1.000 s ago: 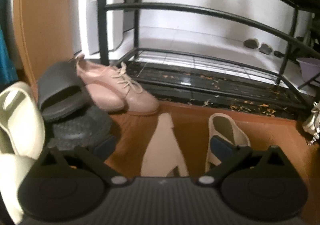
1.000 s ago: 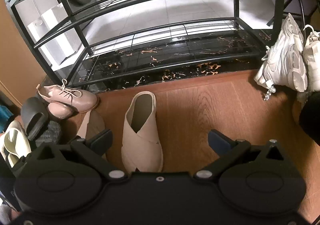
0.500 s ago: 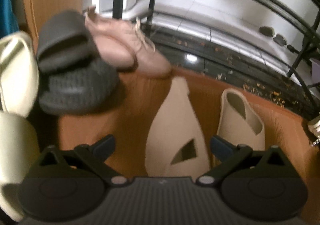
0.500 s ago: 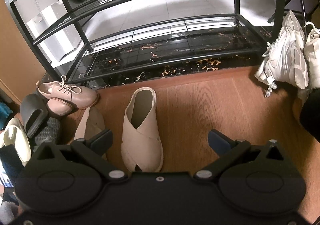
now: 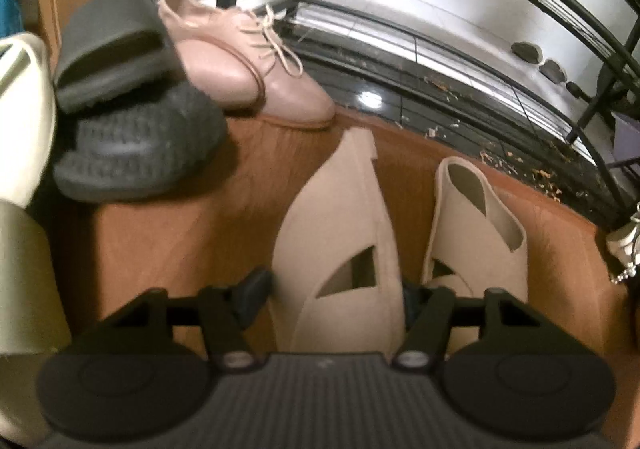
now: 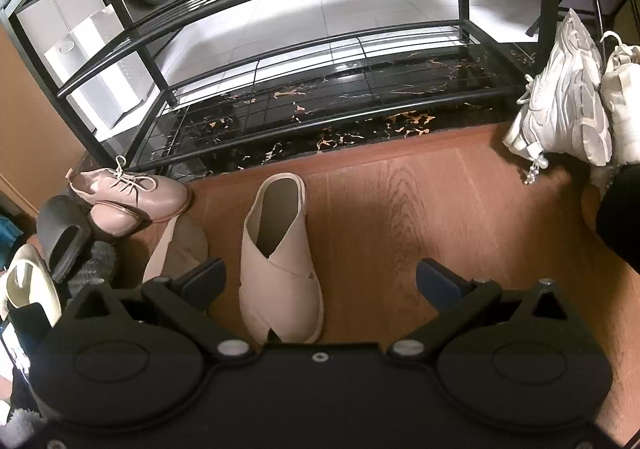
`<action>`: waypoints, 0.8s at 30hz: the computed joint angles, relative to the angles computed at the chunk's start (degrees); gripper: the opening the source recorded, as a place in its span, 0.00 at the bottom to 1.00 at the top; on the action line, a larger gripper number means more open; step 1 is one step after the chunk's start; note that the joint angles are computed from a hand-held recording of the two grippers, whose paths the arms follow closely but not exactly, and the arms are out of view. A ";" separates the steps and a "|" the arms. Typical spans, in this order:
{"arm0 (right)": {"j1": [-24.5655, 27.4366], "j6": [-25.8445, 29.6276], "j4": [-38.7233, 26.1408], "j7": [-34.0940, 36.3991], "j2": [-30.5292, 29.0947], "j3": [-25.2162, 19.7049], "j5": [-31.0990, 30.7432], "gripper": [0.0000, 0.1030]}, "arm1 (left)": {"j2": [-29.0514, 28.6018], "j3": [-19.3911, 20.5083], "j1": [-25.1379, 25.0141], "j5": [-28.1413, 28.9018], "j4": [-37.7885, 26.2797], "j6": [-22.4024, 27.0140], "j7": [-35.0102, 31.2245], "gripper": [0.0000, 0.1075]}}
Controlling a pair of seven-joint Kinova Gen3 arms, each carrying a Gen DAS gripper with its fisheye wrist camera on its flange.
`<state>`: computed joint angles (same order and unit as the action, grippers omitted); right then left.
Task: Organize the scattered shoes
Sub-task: 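Push the beige slide with the left tool to align it with the other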
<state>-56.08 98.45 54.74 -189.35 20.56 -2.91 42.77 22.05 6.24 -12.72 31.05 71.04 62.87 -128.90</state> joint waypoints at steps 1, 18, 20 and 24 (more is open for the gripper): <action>0.01 0.05 0.03 -0.15 -0.02 0.02 -0.04 1.00 | -0.15 -0.14 0.07 0.46 0.72 -1.36 -0.34 0.56; 0.92 -0.79 1.00 -2.36 -0.71 -0.52 -1.39 1.00 | -2.91 -2.27 3.29 1.42 5.62 -8.53 -11.81 0.71; 1.00 -0.88 1.05 -2.42 -0.76 -0.56 -1.48 1.00 | -3.19 -2.58 3.68 1.56 6.01 -8.47 -11.04 0.74; 1.01 -0.78 1.20 -2.67 -0.85 -0.59 -1.44 1.00 | -2.77 -1.99 3.24 1.30 5.73 -8.13 -10.31 0.75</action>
